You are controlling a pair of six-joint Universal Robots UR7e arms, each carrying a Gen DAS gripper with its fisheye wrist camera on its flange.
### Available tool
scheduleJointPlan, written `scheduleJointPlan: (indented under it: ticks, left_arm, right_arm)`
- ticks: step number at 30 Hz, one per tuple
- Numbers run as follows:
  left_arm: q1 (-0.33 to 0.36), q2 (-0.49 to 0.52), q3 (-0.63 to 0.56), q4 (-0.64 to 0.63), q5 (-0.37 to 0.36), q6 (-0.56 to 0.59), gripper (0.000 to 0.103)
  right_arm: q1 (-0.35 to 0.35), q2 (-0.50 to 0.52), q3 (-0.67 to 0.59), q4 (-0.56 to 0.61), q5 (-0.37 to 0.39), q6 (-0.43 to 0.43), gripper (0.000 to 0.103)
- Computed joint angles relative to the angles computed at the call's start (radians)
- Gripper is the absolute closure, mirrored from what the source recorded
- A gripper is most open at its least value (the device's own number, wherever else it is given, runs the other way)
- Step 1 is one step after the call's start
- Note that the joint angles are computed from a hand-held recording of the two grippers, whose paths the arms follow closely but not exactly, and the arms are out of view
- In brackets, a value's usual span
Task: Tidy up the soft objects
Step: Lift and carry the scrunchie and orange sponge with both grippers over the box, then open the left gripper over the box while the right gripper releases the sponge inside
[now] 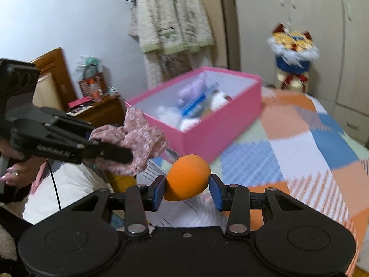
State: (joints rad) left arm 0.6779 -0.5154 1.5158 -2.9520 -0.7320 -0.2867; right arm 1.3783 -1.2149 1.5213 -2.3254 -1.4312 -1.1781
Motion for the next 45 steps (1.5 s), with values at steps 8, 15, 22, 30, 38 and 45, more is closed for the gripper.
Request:
scheduleJointPlan:
  ticks: [8,15,22,30,38,45]
  left_arm:
    - [0.039,-0.021,-0.045,-0.021,-0.002,0.082,0.082]
    - [0.112,0.019,-0.183,0.004,-0.053,0.169,0.082]
    - [0.190,0.114,-0.426,0.092,-0.090,0.231,0.082]
    - [0.259,0.248,-0.729,0.285,-0.124,0.215,0.082]
    - [0.289,0.426,-1.086,0.490,-0.108,0.228,0.082]
    - [0.309,0.583,-1.408,0.685,-0.119,0.172,0.074]
  right_arm:
    - [0.062,0.066,-0.052,-0.012,0.039,-0.007,0.057]
    - [0.116,0.188,-0.129,-0.163,-0.004,0.003,0.057]
    - [0.151,0.348,-0.299,-0.227,-0.049,-0.005,0.056]
    - [0.178,0.504,-0.512,-0.178,-0.149,0.030,0.057]
    - [0.181,0.584,-0.611,-0.175,-0.202,0.040,0.056]
    - [0.180,0.643,-0.705,-0.134,-0.231,0.056,0.055]
